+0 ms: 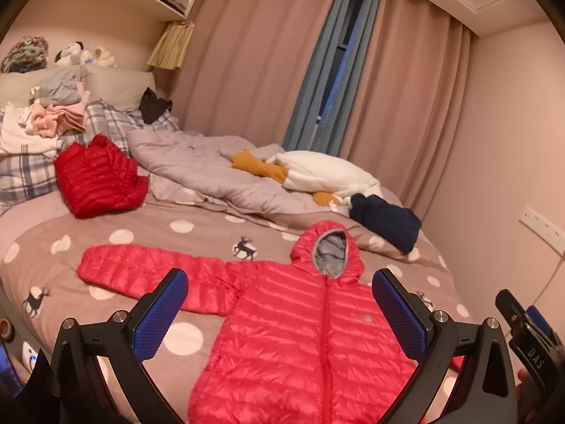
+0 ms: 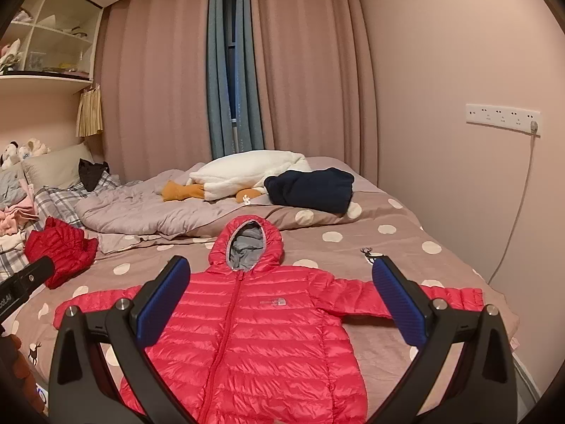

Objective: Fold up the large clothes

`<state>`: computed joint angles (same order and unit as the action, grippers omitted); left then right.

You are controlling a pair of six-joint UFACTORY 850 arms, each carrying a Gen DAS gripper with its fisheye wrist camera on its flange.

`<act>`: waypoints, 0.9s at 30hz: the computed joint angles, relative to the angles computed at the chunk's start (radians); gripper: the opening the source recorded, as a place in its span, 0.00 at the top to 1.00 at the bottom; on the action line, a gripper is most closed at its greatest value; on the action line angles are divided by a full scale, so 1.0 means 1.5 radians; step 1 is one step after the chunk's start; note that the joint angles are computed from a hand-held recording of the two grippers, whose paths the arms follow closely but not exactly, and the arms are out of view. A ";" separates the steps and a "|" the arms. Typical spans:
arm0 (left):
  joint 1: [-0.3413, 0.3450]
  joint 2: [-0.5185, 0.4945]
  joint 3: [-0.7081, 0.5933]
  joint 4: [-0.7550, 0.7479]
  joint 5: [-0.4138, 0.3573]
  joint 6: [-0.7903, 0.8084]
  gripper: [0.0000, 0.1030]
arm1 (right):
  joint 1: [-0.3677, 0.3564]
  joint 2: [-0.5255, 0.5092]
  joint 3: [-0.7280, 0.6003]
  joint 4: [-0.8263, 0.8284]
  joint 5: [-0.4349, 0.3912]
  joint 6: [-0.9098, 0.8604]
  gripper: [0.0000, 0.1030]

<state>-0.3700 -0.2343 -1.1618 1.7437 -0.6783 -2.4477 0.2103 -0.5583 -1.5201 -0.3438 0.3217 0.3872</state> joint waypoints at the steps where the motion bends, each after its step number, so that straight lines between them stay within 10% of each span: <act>1: 0.000 0.000 -0.001 -0.002 0.001 0.003 0.00 | 0.000 0.000 0.000 0.011 0.001 -0.012 0.00; 27: 0.000 -0.002 -0.006 -0.014 0.010 0.012 0.00 | -0.001 -0.002 -0.001 0.007 -0.014 -0.007 0.00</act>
<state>-0.3695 -0.2369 -1.1703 1.7229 -0.6638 -2.4298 0.2088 -0.5610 -1.5222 -0.3339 0.3007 0.3760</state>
